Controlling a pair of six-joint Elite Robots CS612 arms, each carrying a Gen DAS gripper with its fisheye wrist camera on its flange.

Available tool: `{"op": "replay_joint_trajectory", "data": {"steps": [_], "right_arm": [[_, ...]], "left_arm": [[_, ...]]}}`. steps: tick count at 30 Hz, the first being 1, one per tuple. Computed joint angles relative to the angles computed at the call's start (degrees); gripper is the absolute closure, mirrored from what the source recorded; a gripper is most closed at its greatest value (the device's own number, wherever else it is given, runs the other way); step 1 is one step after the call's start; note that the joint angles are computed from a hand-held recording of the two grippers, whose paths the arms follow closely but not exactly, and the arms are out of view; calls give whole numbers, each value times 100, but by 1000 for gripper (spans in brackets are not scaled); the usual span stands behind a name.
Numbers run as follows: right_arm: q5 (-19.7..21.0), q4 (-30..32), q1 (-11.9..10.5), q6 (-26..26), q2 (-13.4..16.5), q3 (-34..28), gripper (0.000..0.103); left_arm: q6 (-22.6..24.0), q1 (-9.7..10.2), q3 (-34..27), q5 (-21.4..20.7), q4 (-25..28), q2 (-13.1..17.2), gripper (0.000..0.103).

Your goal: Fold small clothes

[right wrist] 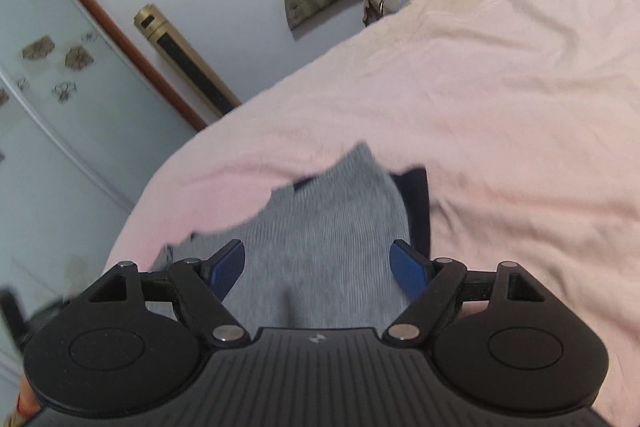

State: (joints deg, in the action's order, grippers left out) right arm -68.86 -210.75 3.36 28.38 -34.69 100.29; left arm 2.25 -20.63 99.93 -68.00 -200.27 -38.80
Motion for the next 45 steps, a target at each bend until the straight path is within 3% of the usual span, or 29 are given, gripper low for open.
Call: {"op": "replay_joint_trajectory", "data": {"steps": [2,4,7,11,13,18,22,23,26,28,30,32,36,39,43,45], "right_arm": [[-41,3,-3,-51,-62,161,22],[-193,-2,11,-97,-125,314,22],[-322,-66,-17,-218,-219,552,22],[-415,-178,-53,-375,-309,836,22],[-446,-180,-44,-527,-349,957,22],[-112,-264,-25,-1243,-436,1283,24],[308,-130,-20,-1386,-419,1345,63],[386,-69,-17,-1414,-399,1326,66],[159,13,61,-1451,-358,1286,95],[-61,-168,89,-1391,-352,1310,98],[-646,-312,175,-1529,-428,1359,98],[-1330,-412,275,-1722,-534,1426,99],[-1690,-180,311,-2054,-734,1561,99],[-1650,708,371,-2560,-790,1496,98],[-2048,555,467,-2624,-770,1464,96],[-2116,167,500,-2560,-760,1429,93]], "left_arm": [[-117,-4,-280,438,278,151,9],[-643,60,-522,905,765,212,10],[-1416,214,-560,996,1111,144,11],[-1323,255,-215,1009,931,-19,10],[-1241,264,104,676,665,-161,9],[-1401,485,917,-1378,205,-505,13],[-1672,599,1271,-2206,55,-564,31],[-1719,622,1316,-2312,0,-568,33],[-1821,667,1421,-2660,-154,-583,43],[-1846,691,1406,-2946,-85,-565,73],[-1759,644,1399,-2816,-22,-550,86],[-1729,613,1402,-2702,17,-575,90],[-1695,559,1491,-2427,39,-669,90],[-1272,445,1594,-2148,83,-719,90],[-1134,391,1709,-1849,21,-896,83],[-1064,298,1778,-1414,-351,-964,61]]}}
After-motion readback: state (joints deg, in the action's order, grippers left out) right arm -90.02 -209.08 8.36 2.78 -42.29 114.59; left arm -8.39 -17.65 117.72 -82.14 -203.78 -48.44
